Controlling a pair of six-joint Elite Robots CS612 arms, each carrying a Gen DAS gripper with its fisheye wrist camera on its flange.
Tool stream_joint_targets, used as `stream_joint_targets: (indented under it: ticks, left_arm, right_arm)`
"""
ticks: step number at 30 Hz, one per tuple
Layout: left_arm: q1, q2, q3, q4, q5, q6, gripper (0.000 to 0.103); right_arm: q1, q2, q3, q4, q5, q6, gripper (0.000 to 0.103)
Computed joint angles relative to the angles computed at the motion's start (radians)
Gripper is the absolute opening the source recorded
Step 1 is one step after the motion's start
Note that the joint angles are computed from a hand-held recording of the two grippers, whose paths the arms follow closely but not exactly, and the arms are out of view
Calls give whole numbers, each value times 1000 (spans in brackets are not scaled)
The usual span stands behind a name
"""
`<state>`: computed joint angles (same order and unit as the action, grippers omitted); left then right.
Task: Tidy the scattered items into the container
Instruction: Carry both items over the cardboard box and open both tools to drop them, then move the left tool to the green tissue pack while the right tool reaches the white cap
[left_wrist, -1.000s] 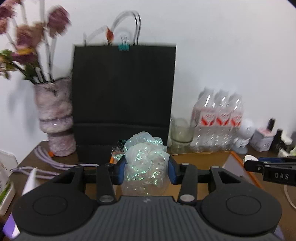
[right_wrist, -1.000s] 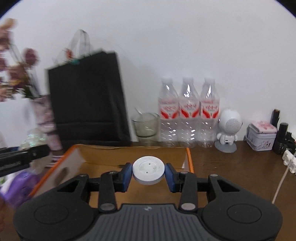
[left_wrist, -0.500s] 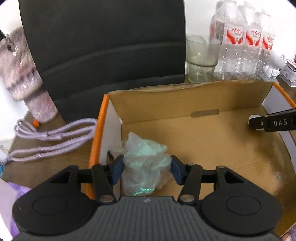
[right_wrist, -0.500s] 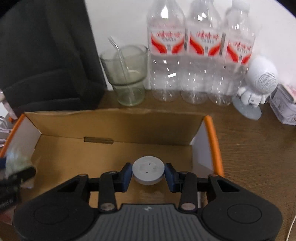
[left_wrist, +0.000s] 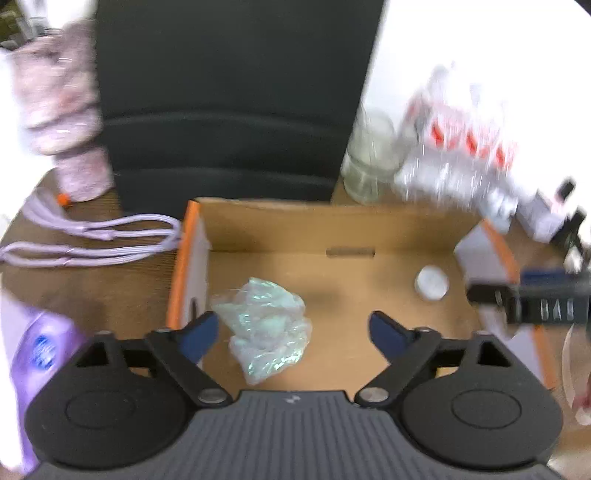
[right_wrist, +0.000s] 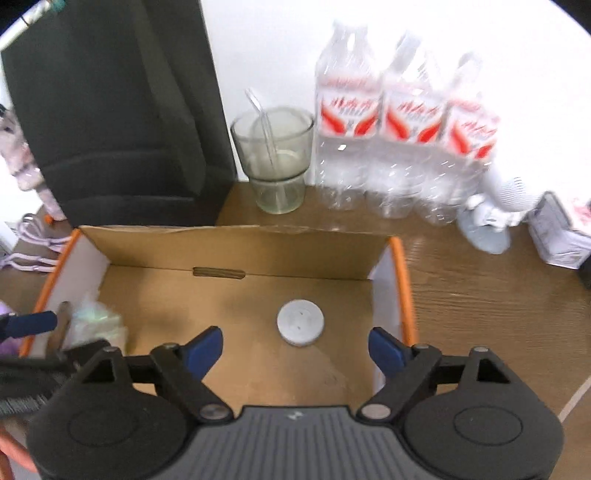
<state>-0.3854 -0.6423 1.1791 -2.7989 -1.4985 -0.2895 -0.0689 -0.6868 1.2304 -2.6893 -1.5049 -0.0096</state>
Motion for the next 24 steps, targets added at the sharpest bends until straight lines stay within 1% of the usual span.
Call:
stream_joint_targets:
  ticks: [1, 3, 5, 6, 7, 8, 9, 11, 12, 13, 14, 15, 17, 18, 20, 22, 23, 24]
  left_arm:
    - [-5, -22, 44, -67, 30, -4, 101]
    - [-16, -62, 129, -184, 86, 17, 102]
    - [-31, -94, 224, -337, 150, 40, 103]
    - [-40, -102, 265, -418, 187, 48, 103]
    - [-52, -112, 317, -523, 236, 62, 103]
    - [-62, -114, 359, -628, 268, 82, 103]
    - [-70, -118, 403, -732, 284, 101, 103]
    - [-85, -117, 489, -934, 285, 143, 103]
    - [-91, -122, 526, -990, 283, 157, 103]
    - [-99, -124, 562, -1047, 291, 166, 103]
    - [-110, -126, 595, -1098, 312, 171, 103]
    - [-121, -128, 627, -1148, 336, 178, 103]
    - [-142, -123, 685, -1259, 359, 193, 103]
    - [-155, -121, 717, -1303, 378, 185, 103]
    - [-176, -119, 776, -1355, 395, 151, 103]
    - [-202, -127, 843, -1361, 416, 116, 103]
    - [-214, -131, 874, -1368, 418, 111, 103]
    - [-224, -133, 901, -1382, 419, 117, 103]
  right_arm:
    - [0, -21, 34, -27, -1, 4, 87]
    - [2, -64, 112, -112, 10, 5, 88]
    - [4, -104, 206, -240, 27, 11, 92]
    - [8, -119, 248, -307, 25, 19, 92]
    - [13, -130, 293, -394, 18, 29, 92]
    - [19, -140, 342, -494, 5, 38, 92]
    - [21, -151, 397, -598, -4, 41, 93]
    - [21, -158, 495, -808, 4, 22, 98]
    - [20, -156, 541, -912, 13, 11, 103]
    - [19, -153, 578, -1002, 18, 4, 103]
    - [20, -151, 610, -1070, 18, 6, 103]
    - [20, -149, 642, -1139, 17, 20, 103]
    - [15, -142, 703, -1280, 34, 52, 103]
    - [11, -137, 733, -1347, 46, 66, 103]
    - [14, -128, 785, -1439, 44, 76, 103]
    - [24, -129, 841, -1463, 26, 61, 103]
    - [28, -127, 867, -1486, 22, 57, 103]
    - [31, -119, 895, -1534, 17, 58, 103]
